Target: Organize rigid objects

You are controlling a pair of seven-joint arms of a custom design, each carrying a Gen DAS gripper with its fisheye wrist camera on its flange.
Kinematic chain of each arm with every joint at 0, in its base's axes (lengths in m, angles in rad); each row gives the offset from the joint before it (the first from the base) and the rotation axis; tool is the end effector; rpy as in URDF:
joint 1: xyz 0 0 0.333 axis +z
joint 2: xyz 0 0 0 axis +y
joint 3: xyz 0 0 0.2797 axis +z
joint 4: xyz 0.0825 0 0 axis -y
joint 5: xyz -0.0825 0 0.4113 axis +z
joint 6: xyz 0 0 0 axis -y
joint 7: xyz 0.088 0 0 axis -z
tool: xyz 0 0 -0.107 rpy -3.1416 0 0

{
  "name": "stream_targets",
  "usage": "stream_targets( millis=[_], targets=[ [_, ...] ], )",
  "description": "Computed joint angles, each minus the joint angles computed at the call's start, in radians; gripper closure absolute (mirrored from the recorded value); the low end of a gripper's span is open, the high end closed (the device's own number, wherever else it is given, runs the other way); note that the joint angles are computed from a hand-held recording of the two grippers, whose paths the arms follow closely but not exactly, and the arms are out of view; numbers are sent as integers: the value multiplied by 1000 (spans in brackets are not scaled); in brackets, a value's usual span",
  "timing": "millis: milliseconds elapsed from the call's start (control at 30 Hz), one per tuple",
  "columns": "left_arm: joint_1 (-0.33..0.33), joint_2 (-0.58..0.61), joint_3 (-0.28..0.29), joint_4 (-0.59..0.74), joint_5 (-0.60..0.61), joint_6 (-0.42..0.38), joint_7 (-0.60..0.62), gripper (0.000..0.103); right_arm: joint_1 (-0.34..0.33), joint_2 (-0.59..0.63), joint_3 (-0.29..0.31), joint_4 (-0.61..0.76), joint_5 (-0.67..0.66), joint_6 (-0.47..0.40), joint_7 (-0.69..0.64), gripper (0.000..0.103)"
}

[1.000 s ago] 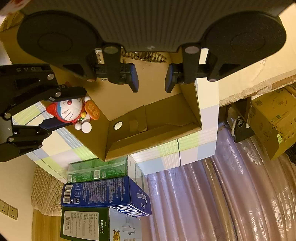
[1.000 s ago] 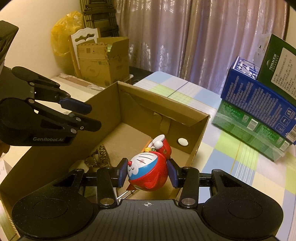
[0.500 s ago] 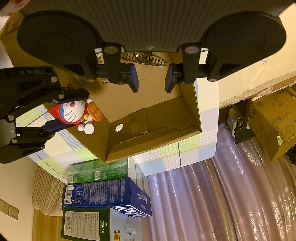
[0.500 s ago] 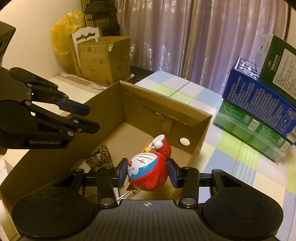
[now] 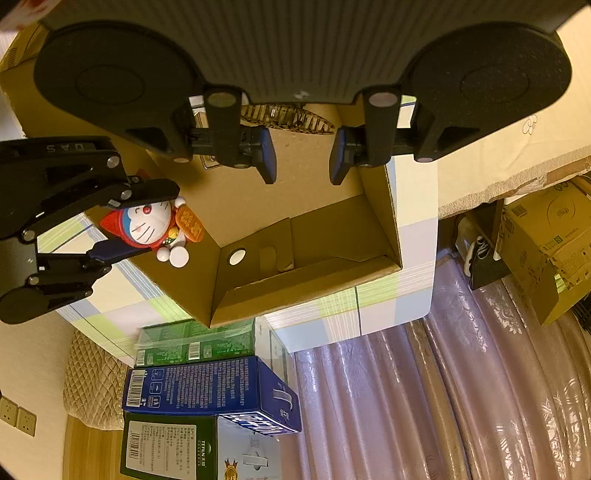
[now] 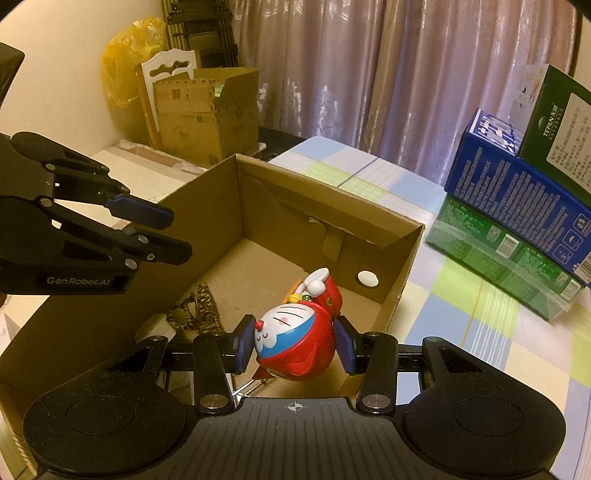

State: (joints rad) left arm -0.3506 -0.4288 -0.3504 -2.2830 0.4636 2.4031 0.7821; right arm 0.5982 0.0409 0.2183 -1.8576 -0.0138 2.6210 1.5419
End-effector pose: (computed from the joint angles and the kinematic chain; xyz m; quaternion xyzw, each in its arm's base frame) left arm 0.3857 -0.3384 0.5278 -0.5961 0.7196 -0.2286 0.2733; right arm 0.4438 0.4700 0.5334 -0.8754 0.3293 -0.1362 0.3266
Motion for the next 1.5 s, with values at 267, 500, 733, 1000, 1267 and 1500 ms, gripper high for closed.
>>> stream_targets(
  millis=[267,500,733,1000,1267,1500],
  targets=[
    [1,-7,3,-6,-2,4,-3,77,2,15,-5,13,-35,-10,28,61],
    [2,-18,4,-19,-8,4,-8,77,6,32,-11,26,-72,-6,46,61],
    [4,-35,-3,-27,-5,3,-36,77,2,20,-18,7,-101,34,81,60],
    [-12,-69,-13,-41,-29,-5,-85,69,-15,-66,-4,-69,-30,67,84,60],
    [-44,-146,-51,-49,-45,-71,-186,50,-24,-224,19,-196,90,95,74,50],
    [-84,-217,-98,-46,-46,-151,-287,26,-31,-395,46,-325,151,68,119,32]
  ],
)
